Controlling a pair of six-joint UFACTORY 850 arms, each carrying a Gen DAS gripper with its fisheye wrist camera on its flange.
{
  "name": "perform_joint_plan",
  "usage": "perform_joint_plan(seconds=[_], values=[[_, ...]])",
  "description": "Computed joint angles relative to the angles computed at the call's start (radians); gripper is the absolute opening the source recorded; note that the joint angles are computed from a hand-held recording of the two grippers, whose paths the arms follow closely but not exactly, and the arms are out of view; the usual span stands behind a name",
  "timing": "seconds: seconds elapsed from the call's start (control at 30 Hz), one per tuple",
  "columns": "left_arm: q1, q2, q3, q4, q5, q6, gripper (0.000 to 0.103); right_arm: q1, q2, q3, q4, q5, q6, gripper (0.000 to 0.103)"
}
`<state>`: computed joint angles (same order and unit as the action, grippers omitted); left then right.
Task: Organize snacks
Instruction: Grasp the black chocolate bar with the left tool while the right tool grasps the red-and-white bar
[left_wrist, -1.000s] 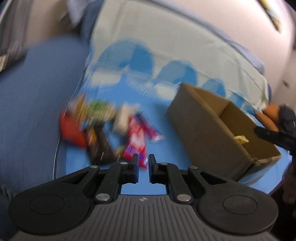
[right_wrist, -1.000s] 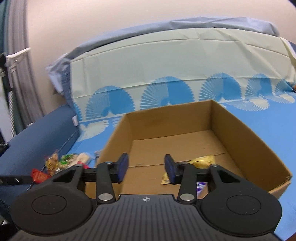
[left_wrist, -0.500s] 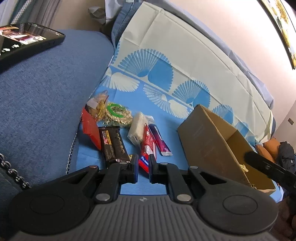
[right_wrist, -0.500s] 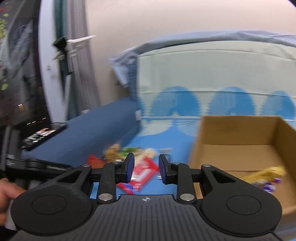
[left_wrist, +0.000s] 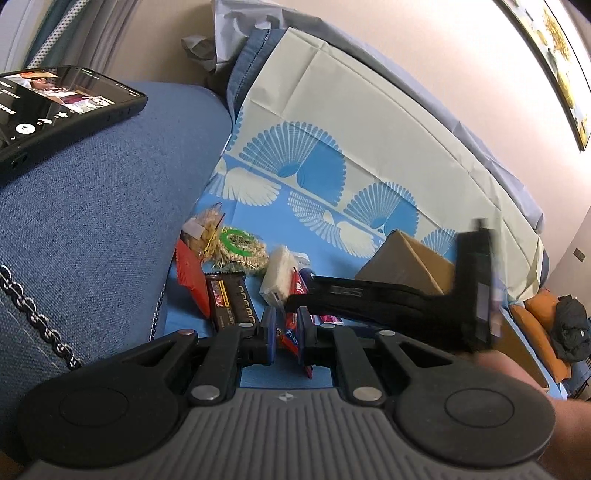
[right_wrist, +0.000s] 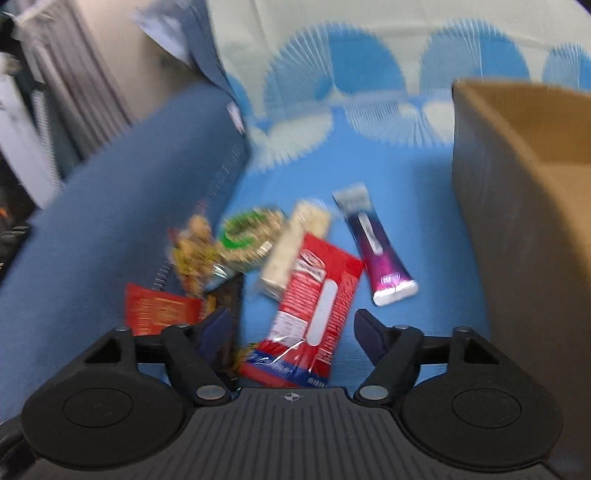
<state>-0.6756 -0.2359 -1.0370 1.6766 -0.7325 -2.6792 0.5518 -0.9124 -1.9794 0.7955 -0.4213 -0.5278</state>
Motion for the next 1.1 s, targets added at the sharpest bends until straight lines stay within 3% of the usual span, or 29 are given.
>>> perform_joint_plan(seconds=[0.1,0.13,0.17,0.27,0.47,0.57,0.73,0.8,0.87,0.93,1.0,1.1], values=[[0.001,0.002,0.001,0.003,0.006,0.003,0.012,0.003,-0.097,-0.151,-0.173,-0.115,0.219,0.075],[0.0,0.002,0.001,0.001,0.007,0.007,0.012,0.002,-0.105,-0.161,-0.181,-0.119,0.229,0.054],[0.0,0.001,0.0,0.0,0.007,0.009,0.012,0.001,-0.101,-0.153,-0.177,-0.117,0.22,0.045],[0.001,0.0,-0.001,-0.003,0.008,0.013,0.013,-0.008,-0.06,-0.095,-0.118,-0.125,0.11,0.033],[0.011,-0.008,-0.014,-0.026,0.032,0.029,0.014,-0.028,0.082,0.083,-0.094,-0.104,-0.104,0.033],[0.028,-0.02,-0.038,-0.081,0.082,0.088,0.014,-0.033,0.178,0.209,-0.065,-0.087,-0.26,0.033],[0.052,-0.061,-0.093,-0.202,0.113,0.206,0.019,-0.033,0.343,0.472,0.094,0.048,-0.569,0.033],[0.06,-0.08,-0.114,-0.239,0.106,0.233,0.027,-0.029,0.37,0.549,0.199,0.123,-0.695,0.033],[0.066,-0.096,-0.13,-0.264,0.097,0.253,0.036,-0.022,0.365,0.578,0.16,0.171,-0.663,0.033],[0.072,-0.12,-0.157,-0.307,0.084,0.3,0.047,-0.021,0.342,0.562,0.116,0.171,-0.594,0.034],[0.079,-0.146,-0.187,-0.363,0.065,0.351,0.066,-0.022,0.333,0.559,0.213,0.181,-0.692,0.036],[0.086,-0.18,-0.226,-0.415,0.033,0.4,0.074,-0.025,0.319,0.55,0.226,0.19,-0.707,0.043]])
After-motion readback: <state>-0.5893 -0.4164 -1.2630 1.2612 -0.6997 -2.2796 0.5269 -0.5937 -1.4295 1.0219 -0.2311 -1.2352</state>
